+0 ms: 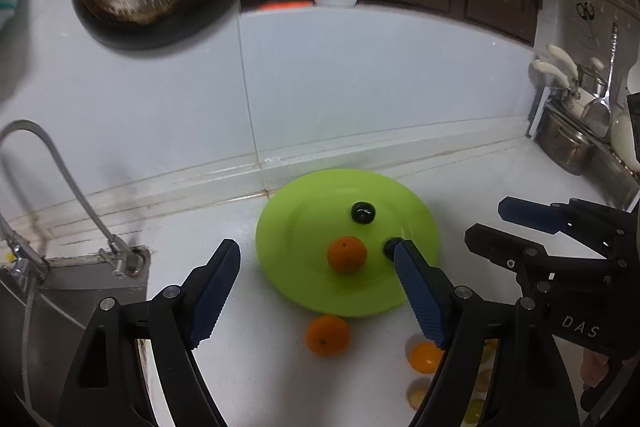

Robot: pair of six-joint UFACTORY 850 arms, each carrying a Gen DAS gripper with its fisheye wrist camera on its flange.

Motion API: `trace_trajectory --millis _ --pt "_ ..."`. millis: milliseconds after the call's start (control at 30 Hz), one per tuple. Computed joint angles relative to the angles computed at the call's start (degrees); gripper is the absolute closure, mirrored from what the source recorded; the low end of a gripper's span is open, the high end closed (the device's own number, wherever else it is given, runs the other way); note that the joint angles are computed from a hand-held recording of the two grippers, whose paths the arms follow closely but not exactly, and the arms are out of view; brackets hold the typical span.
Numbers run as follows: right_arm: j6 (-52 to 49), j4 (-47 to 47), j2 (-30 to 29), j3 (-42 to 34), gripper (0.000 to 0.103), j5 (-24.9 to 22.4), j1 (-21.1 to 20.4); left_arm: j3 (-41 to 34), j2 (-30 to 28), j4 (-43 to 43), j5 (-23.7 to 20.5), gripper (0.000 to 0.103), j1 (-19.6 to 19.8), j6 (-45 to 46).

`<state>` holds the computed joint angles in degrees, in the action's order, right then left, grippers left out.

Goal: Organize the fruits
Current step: 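Move both open tools back from the plate to the remaining fruits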

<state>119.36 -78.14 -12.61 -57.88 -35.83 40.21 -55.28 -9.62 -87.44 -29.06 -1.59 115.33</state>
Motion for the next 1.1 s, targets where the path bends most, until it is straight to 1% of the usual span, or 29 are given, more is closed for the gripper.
trace_trajectory --millis 67,200,367,567,833,933,1100 --pt "0.9 -0.4 1.1 1.0 0.055 -1.2 1.1 2.2 2.3 -2.1 -0.5 0.021 0.5 2.7" --pt "3.0 -1.9 3.3 3.4 0.055 -2.8 3.3 5.6 5.7 -3.5 -2.2 0.019 1.4 4.6" --pt "5.2 -2.3 5.8 5.9 0.055 -4.8 6.2 9.3 9.6 -4.0 -3.7 0.018 2.5 5.3" --pt "5.7 -1.3 7.2 7.9 0.055 -7.3 9.4 13.6 13.4 -4.4 -5.3 0.018 4.1 7.3" --pt "6.5 1.4 8.0 9.4 0.055 -10.7 13.2 17.4 16.0 -3.3 -5.7 0.018 5.2 9.9" --pt "6.8 2.5 7.8 9.8 0.055 -11.0 14.1 18.6 16.3 -3.0 -6.1 0.018 5.7 11.2" --pt "7.3 5.0 6.7 10.1 0.055 -11.5 15.6 20.3 16.2 -3.9 -6.8 0.018 6.6 17.7"
